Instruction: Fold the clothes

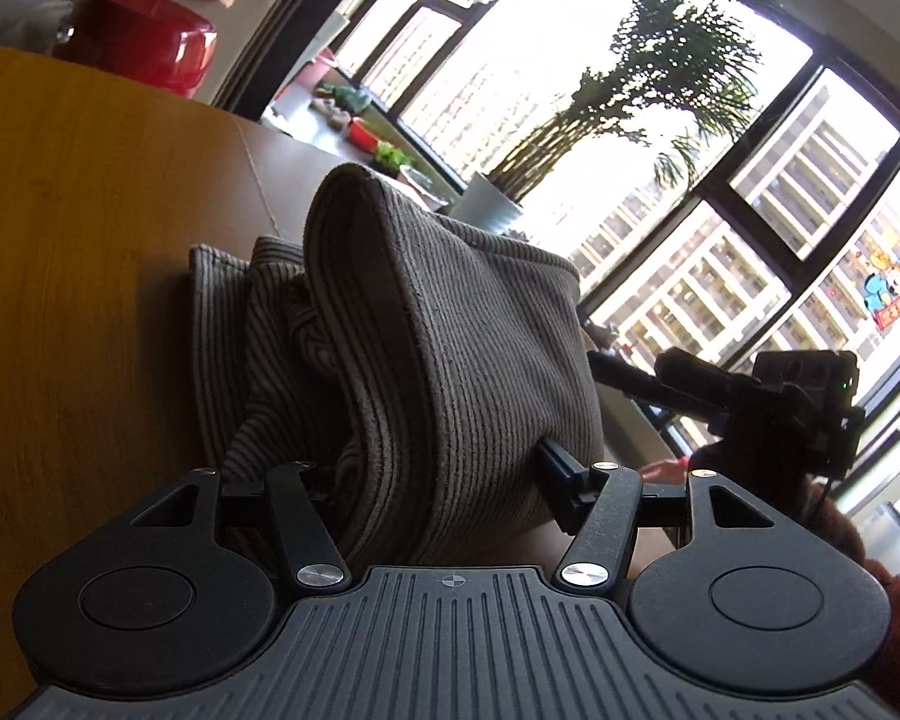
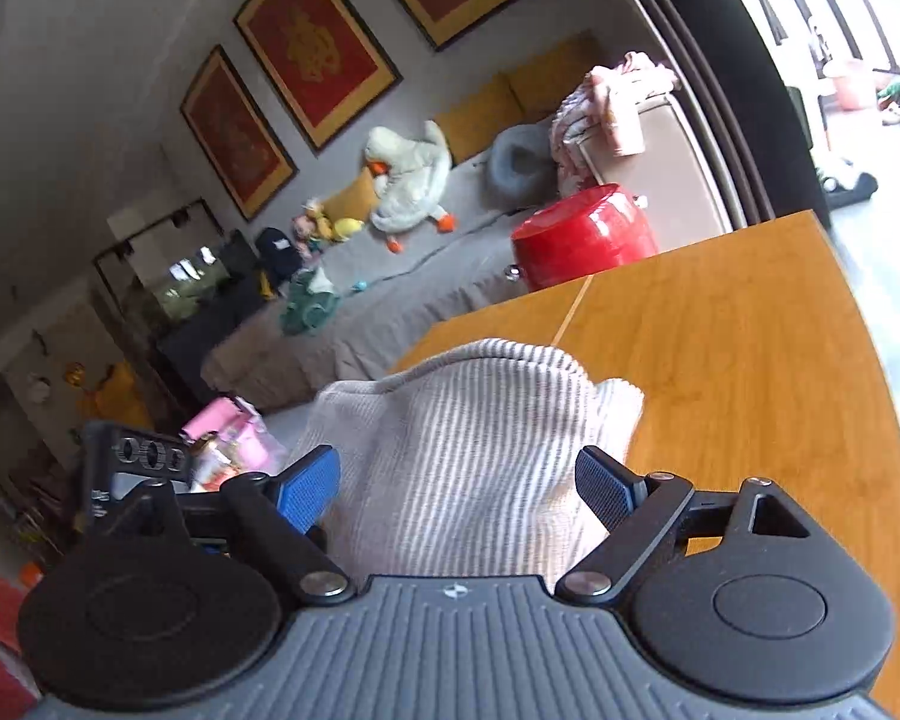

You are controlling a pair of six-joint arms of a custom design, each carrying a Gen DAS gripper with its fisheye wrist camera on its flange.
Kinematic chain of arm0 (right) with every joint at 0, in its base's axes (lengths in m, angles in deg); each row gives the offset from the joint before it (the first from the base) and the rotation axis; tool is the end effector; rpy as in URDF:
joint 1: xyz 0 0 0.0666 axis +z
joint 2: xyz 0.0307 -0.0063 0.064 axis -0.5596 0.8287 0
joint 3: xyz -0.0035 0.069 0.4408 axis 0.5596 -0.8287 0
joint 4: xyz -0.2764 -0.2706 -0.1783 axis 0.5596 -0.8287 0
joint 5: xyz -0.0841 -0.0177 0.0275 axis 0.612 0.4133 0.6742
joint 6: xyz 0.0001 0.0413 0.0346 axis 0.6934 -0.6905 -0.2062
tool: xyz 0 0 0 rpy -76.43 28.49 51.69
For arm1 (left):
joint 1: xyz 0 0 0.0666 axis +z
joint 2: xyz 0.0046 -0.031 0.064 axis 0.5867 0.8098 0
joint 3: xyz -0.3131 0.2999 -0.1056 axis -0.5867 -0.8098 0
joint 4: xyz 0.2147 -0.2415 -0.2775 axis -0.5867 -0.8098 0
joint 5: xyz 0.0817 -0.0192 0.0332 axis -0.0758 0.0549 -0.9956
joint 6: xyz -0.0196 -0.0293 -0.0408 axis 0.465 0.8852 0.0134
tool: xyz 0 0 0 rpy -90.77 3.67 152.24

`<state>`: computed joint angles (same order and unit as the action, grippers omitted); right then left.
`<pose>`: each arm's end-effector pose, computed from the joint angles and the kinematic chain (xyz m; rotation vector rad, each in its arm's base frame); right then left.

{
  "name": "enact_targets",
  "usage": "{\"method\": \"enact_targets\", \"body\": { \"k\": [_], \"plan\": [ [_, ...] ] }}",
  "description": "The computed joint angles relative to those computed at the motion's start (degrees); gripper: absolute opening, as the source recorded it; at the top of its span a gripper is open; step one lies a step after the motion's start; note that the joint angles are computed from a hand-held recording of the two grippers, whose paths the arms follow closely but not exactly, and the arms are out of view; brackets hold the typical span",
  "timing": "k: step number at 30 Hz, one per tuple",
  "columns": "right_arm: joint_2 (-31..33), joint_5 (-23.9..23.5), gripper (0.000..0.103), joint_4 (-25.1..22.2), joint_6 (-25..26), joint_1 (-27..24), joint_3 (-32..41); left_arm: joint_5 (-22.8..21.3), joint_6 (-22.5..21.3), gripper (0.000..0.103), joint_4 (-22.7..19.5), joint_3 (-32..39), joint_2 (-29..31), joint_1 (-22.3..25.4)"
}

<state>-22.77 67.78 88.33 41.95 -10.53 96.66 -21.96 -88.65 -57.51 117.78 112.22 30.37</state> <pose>0.3007 0.1343 0.2698 0.0530 1.9848 0.7282 0.4717 -0.0772 0.2451 0.6385 2.2033 -1.2883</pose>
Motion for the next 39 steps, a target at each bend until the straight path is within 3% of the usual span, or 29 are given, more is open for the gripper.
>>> {"method": "enact_targets", "body": {
  "k": [1, 3, 5, 7, 10, 13, 14, 18, 21, 24, 26, 28, 32, 33, 34, 36, 39],
  "plan": [
    [0.54, 1.08, 0.086, -1.43, 1.13, 0.70, 0.74, 1.37, 2.44, 0.062, -0.84, 0.82, 1.09, 0.30],
    [3.06, 7.53, 0.081, -8.29, 3.24, 3.04, 3.97, 4.15, 7.57, 0.061, -2.37, 2.51, 3.29, 0.87],
    [5.94, 5.02, 0.067, -8.77, -2.58, 1.66, 5.14, 5.83, 11.35, 0.059, -2.40, 3.38, 4.78, 1.32],
    [8.40, 2.61, 0.063, -8.10, -7.75, 0.35, 5.86, 5.71, 12.27, 0.058, -1.51, 3.24, 4.98, 1.46],
    [9.51, 3.48, 0.062, -8.16, -7.59, 0.62, 6.45, 2.15, 8.57, 0.061, 2.12, 0.79, 1.76, 1.46],
    [9.63, 3.84, 0.062, -8.03, -7.62, 0.80, 6.31, -2.19, 1.35, 0.084, 4.65, -2.05, -2.88, 1.54],
    [9.71, 3.80, 0.062, -7.79, -7.81, 0.75, 6.23, -2.90, -0.53, 0.087, 4.87, -2.56, -3.70, 1.60],
    [9.75, 5.11, 0.063, -6.10, -7.58, 1.32, 5.41, -4.83, -7.03, 0.088, 2.74, -3.91, -5.56, 1.30],
    [9.49, 8.11, 0.074, -4.65, -5.45, 2.74, 4.38, -8.59, -9.13, 0.086, 3.78, -4.85, -5.63, -0.35],
    [9.09, 7.60, 0.072, -2.14, -5.20, 2.80, 3.07, -9.34, -10.65, 0.087, 4.74, -5.22, -5.84, -1.79],
    [7.89, 6.26, 0.060, -1.72, -4.73, 2.84, 2.42, -8.05, -11.40, 0.072, 1.31, -4.11, -5.77, -1.79],
    [5.87, 4.71, 0.056, -3.18, -3.81, 3.16, 2.07, -5.52, -11.25, 0.065, -4.01, -2.77, -5.46, -1.29],
    [1.22, 3.42, 0.047, -8.30, 0.39, 4.83, 2.15, 0.62, -18.47, 0.055, -17.40, -0.68, -4.86, 1.14],
    [0.66, 3.80, 0.045, -9.25, 1.60, 4.99, 2.76, 1.42, -18.68, 0.054, -18.64, -0.17, -4.60, 1.30],
    [0.22, 4.18, 0.035, -10.08, 2.78, 5.09, 3.43, 2.19, -18.82, 0.053, -19.77, 0.36, -4.33, 1.45],
    [1.45, 3.34, 0.031, -9.00, 3.16, 3.45, 5.11, 3.49, -17.76, 0.051, -20.54, 1.53, -3.34, 1.65],
    [6.20, 1.84, 0.029, -6.23, 2.01, 0.41, 7.93, 4.83, -9.73, 0.048, -17.86, 3.89, 0.43, 1.67]
  ]
}}
